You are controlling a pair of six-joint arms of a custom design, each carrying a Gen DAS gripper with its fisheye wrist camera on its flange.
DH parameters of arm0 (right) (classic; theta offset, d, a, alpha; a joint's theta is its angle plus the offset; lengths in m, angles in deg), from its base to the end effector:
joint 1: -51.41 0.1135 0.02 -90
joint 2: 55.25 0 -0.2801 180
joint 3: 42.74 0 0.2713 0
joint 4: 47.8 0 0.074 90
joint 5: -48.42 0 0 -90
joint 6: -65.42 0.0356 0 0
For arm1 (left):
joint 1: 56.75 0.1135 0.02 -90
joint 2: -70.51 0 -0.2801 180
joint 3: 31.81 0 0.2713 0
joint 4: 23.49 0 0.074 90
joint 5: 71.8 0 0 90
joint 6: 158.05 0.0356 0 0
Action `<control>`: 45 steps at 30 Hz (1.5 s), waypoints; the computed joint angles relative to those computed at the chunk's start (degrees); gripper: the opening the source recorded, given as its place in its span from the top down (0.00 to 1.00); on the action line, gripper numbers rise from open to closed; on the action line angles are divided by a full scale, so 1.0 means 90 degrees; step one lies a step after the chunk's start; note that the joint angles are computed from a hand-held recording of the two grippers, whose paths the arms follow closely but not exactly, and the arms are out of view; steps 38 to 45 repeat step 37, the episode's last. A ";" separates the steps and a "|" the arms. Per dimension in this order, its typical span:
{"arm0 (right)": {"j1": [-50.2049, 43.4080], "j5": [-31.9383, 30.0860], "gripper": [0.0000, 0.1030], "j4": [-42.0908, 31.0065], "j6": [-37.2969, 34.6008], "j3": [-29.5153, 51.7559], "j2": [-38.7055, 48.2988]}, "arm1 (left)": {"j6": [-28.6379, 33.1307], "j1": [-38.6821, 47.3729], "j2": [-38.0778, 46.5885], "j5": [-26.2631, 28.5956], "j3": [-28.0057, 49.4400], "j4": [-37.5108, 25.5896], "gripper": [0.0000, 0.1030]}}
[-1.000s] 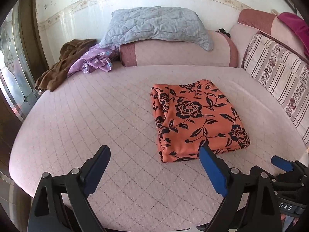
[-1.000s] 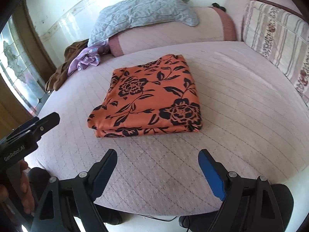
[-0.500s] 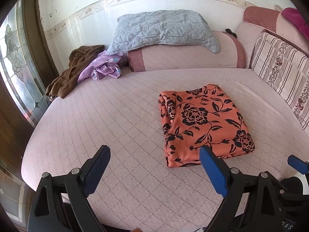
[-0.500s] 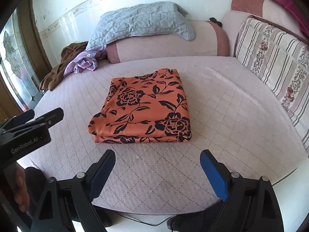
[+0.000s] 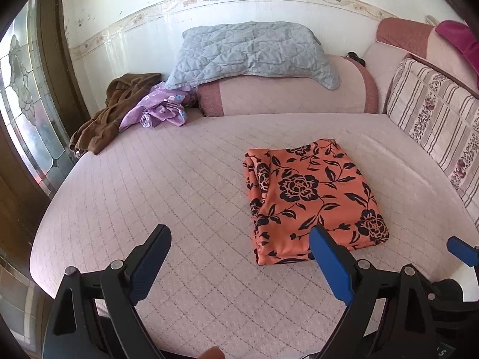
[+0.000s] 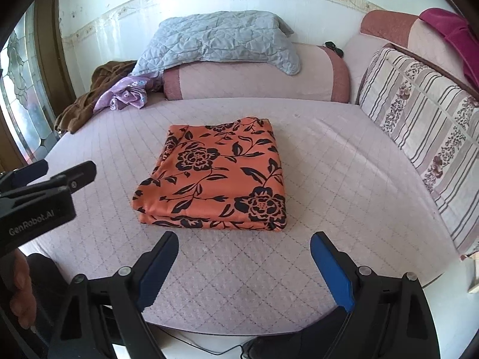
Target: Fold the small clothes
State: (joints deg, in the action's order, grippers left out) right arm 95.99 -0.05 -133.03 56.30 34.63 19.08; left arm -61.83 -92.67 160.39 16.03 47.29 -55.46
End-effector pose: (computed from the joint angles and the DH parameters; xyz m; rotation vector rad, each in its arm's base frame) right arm 0.1796 0.1439 0.2979 0.8147 2.2838 -0.2740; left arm 0.2975 -0.2139 0.2685 0.8183 2.1777 -0.2182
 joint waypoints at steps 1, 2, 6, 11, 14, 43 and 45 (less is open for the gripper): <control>-0.0008 0.0012 0.11 -0.0027 0.0019 0.0011 0.0009 | -0.0010 -0.0005 0.0015 -0.0006 0.0009 -0.0011 0.09; -0.0030 0.0015 0.11 -0.0083 0.0054 0.0030 0.0016 | -0.0007 -0.0007 0.0030 -0.0017 0.0012 -0.0006 0.09; -0.0166 0.0066 0.11 -0.0177 0.0017 0.0095 -0.0008 | -0.0031 -0.0005 0.0052 0.0003 0.0019 -0.0019 0.09; -0.0424 0.0228 0.11 -0.0233 -0.0223 0.0299 0.0013 | -0.0072 -0.0024 0.0075 -0.0002 0.0040 -0.0013 0.09; -0.0554 0.0212 0.11 -0.0069 -0.0441 0.0309 -0.0008 | -0.0081 -0.0029 0.0141 0.0009 0.0119 -0.0067 0.09; -0.1360 -0.0201 0.11 0.0874 -0.1652 0.0013 -0.0034 | -0.0074 -0.0307 0.0826 0.0114 0.0755 0.0049 0.02; -0.1360 -0.0201 0.11 0.0874 -0.1652 0.0013 -0.0034 | -0.0074 -0.0307 0.0826 0.0114 0.0755 0.0049 0.02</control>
